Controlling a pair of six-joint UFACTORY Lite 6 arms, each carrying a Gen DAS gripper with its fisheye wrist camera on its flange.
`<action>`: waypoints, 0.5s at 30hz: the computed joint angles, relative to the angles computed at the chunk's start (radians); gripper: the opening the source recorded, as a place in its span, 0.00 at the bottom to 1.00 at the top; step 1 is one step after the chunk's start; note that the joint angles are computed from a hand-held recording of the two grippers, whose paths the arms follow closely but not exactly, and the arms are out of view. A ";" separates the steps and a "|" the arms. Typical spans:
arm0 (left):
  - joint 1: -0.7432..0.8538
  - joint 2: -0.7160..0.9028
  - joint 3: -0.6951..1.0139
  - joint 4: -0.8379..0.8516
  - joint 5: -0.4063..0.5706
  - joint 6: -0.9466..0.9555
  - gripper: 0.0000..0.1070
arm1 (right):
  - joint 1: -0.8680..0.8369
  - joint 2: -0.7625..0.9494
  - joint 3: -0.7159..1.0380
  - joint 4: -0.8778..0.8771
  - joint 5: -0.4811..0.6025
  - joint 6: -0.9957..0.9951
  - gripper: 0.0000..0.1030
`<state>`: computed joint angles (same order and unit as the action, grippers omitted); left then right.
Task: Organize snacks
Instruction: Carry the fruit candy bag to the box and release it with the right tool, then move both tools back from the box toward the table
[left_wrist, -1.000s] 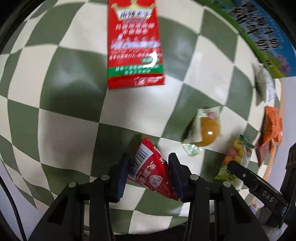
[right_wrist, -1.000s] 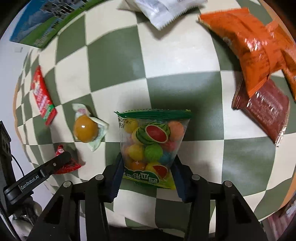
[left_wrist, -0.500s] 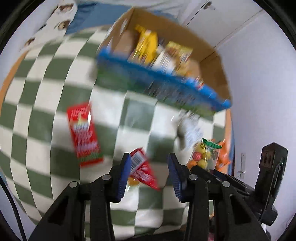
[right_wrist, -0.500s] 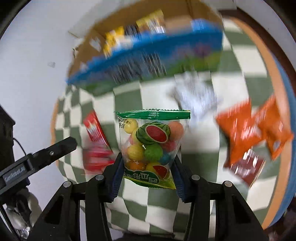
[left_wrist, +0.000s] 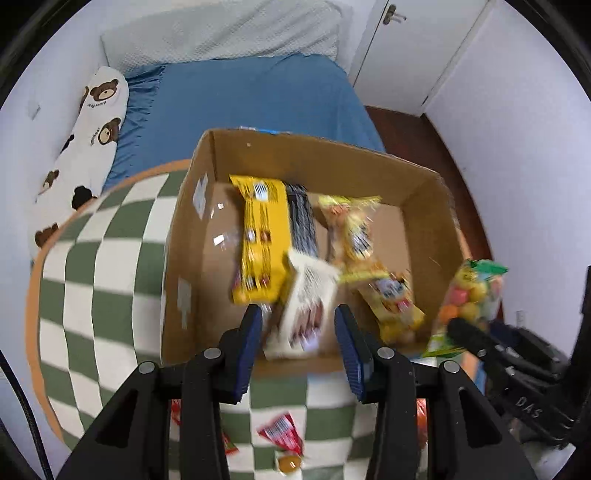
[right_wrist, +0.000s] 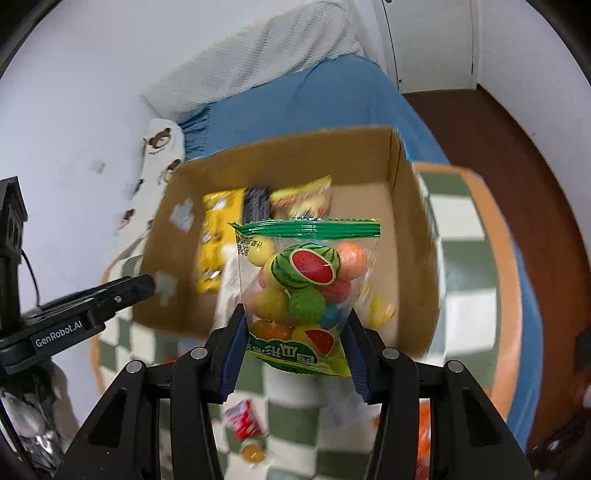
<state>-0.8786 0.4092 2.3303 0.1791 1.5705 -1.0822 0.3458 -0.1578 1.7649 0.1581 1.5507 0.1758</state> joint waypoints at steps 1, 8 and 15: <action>0.035 0.046 0.052 -0.013 0.018 0.036 0.36 | -0.010 0.061 0.027 -0.012 -0.019 -0.017 0.50; 0.197 0.142 -0.016 -0.099 -0.051 0.167 0.37 | -0.044 0.371 0.171 -0.089 -0.102 -0.091 0.52; 0.251 0.091 -0.191 -0.131 -0.170 0.196 0.79 | -0.061 0.456 0.185 -0.112 -0.149 -0.103 0.90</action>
<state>-0.6275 0.5006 2.1397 0.0477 1.4003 -0.8864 0.2852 0.2985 1.9503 0.0465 1.4017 0.0731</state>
